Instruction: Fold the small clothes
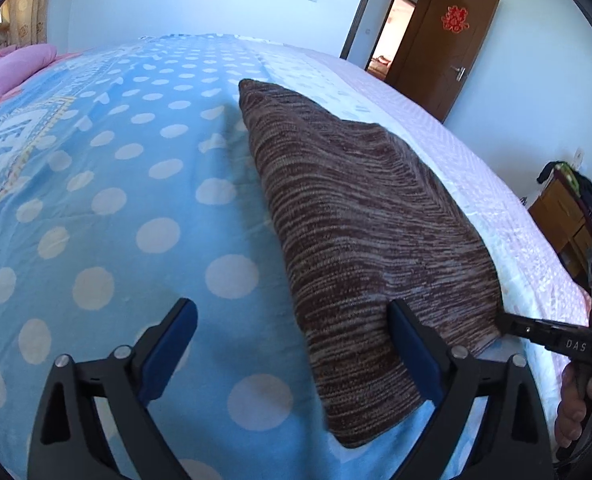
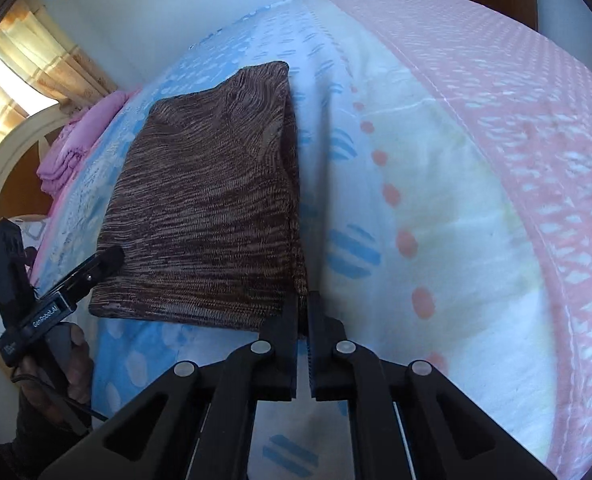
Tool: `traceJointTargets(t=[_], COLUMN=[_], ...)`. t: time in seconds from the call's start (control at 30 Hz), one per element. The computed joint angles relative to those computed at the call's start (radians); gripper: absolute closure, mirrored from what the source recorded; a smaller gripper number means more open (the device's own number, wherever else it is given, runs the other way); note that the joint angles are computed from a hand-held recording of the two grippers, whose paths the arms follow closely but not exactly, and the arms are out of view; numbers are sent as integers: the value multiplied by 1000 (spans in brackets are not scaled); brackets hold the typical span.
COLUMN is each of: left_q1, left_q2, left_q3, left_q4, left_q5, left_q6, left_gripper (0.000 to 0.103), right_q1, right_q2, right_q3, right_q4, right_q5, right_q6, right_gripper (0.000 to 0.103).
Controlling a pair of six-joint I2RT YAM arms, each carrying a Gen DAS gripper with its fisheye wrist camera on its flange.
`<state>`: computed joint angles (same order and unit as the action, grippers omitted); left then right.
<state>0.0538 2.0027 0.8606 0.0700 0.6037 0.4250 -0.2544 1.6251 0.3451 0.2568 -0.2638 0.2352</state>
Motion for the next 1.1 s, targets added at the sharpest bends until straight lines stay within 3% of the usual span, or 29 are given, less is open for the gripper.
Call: traceJointTargets(t=[0.07, 0.1, 0.13, 0.2, 0.27, 0.4, 0.5, 0.57, 0.63, 0.77, 0.9, 1.1], left_q1=[6, 7, 12, 15, 14, -11, -51, -68, -72, -72, -87, -89], left_q2=[-27, -35, -45, -53, -43, -33, -18, 13, 57, 50, 43, 55], left_q3=[-20, -28, -36, -37, -8, 22, 33, 59, 94, 55, 32, 47], left_q4=[18, 29, 44, 55, 30, 4, 14, -16, -56, 0, 29, 25], left_q5=[-8, -15, -18, -22, -19, -26, -95, -134, -131, -121, -136, -139], left_q6=[2, 4, 2, -10, -36, -69, -79, -73, -67, -58, -40, -36], left_gripper=[5, 5, 5, 5, 5, 5, 5, 0, 0, 0, 0, 0], right_q1=[-1, 4, 31, 80, 114, 169, 184, 150, 104, 78, 4, -46], right_q2=[-65, -111, -174, -272, -286, -105, 105, 225, 221, 158, 146, 355], right_q3=[9, 11, 14, 20, 55, 132, 239, 295, 263, 258, 312, 569], right_q4=[-60, -96, -132, -160, -131, 28, 44, 11, 60, -25, -34, -33], right_q5=[10, 39, 105, 196, 176, 117, 142, 130, 53, 10, -61, -50], right_q6=[4, 9, 14, 9, -9, -64, -75, -92, -98, -167, -156, -121], right_gripper=[89, 78, 75, 75, 75, 75, 75, 77, 78, 75, 46, 46])
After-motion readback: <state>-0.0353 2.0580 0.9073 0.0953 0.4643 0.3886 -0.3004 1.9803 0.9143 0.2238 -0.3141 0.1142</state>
